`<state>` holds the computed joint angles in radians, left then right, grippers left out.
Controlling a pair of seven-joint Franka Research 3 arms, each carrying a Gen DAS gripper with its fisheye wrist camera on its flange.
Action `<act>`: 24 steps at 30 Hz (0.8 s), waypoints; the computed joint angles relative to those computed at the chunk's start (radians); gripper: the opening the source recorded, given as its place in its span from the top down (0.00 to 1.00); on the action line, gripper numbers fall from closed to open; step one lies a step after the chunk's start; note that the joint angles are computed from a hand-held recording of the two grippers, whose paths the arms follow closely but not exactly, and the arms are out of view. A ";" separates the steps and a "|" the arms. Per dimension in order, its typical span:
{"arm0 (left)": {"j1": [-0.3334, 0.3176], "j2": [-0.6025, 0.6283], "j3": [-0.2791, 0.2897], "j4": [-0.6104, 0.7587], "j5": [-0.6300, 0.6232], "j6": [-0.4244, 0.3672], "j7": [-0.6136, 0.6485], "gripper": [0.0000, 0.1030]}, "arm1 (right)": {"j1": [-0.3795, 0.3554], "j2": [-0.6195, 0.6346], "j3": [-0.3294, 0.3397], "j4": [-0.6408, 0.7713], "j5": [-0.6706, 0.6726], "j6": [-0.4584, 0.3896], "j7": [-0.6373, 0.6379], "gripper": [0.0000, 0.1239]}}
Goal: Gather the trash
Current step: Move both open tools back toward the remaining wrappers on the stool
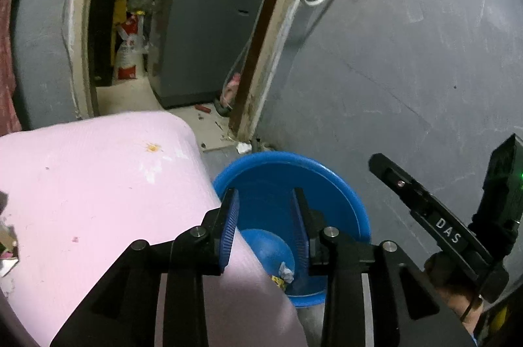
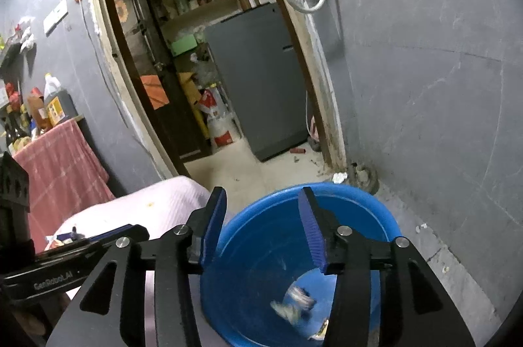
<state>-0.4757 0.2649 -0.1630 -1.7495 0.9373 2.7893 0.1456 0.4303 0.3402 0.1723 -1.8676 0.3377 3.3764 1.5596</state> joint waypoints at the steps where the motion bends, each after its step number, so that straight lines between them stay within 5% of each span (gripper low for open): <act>1: -0.013 -0.017 0.016 -0.013 0.043 -0.003 -0.046 0.70 | 0.009 -0.004 -0.008 -0.005 0.001 0.013 -0.003 0.61; 7: -0.013 -0.127 0.015 -0.088 0.308 -0.074 -0.338 0.48 | 0.040 -0.021 -0.020 -0.020 0.004 0.099 -0.028 0.50; 17: 0.070 -0.340 -0.117 -0.244 0.512 -0.310 -0.541 0.05 | 0.068 -0.056 0.008 -0.042 -0.028 0.232 -0.052 0.23; 24: 0.126 -0.493 -0.196 -0.371 0.531 -0.416 -0.611 0.03 | 0.110 -0.057 0.021 -0.029 -0.035 0.296 -0.099 0.17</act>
